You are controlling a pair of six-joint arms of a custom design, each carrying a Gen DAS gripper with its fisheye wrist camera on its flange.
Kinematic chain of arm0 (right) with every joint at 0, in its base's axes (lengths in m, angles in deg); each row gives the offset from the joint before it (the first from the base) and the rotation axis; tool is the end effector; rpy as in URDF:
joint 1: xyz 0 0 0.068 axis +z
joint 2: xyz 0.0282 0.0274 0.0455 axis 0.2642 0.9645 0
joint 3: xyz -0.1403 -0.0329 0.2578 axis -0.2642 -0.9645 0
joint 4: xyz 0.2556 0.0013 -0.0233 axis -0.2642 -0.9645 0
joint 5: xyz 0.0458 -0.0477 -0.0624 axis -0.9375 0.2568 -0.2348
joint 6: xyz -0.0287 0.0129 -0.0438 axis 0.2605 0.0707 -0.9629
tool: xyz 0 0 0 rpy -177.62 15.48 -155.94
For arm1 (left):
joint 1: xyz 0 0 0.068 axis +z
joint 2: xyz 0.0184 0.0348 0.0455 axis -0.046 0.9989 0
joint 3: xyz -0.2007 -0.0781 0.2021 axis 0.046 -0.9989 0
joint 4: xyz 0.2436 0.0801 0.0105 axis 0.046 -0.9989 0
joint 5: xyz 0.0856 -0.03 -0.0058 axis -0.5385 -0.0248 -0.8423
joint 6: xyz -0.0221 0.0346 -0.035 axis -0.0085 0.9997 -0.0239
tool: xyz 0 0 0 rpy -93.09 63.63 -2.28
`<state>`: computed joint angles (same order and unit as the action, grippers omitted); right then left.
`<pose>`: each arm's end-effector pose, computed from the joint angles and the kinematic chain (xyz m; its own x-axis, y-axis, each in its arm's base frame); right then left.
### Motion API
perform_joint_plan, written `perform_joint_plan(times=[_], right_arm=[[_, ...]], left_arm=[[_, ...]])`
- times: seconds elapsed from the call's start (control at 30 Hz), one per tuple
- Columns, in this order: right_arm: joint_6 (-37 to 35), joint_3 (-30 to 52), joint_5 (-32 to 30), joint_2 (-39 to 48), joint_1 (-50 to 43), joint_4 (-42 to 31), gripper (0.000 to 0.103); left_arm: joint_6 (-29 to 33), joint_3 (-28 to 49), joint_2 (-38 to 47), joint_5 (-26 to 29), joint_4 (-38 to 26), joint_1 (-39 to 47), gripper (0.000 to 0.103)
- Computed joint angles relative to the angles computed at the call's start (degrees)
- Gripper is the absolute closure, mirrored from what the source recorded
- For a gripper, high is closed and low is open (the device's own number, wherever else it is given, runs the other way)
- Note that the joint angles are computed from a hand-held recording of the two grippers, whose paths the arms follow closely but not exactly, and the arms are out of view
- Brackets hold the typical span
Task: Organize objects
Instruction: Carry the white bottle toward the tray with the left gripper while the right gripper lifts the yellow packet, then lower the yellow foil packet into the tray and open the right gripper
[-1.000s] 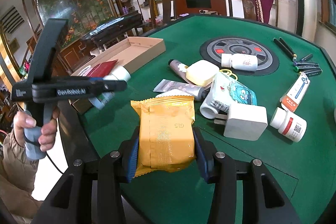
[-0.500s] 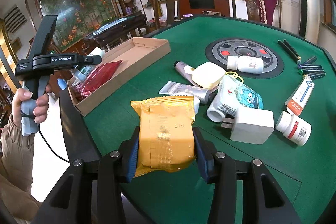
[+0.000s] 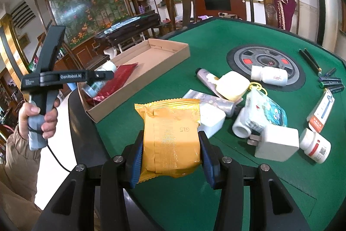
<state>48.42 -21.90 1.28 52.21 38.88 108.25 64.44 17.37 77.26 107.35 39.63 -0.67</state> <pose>0.2477 0.1124 0.0548 -0.6917 -0.1078 -0.7141 -0.3571 0.9105 0.2084 0.3701 0.0006 0.0630 -0.7766 0.0636 -0.6268 0.2487 0.9451 -0.2121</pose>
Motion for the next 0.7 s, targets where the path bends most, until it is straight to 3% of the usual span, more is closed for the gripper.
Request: perform_joint_plan(times=[0.3, 0.7], right_arm=[[0.0, 3.9, -0.2, 0.0, 1.8, -3.2, 0.053], [-0.8, 14.4, -1.0, 0.7, 4.4, -11.1, 0.052]], left_arm=[[1.8, -2.7, 2.0, 3.3, 6.1, 1.9, 0.07], [4.5, -5.6, 4.6, 3.8, 13.2, 1.8, 0.07]])
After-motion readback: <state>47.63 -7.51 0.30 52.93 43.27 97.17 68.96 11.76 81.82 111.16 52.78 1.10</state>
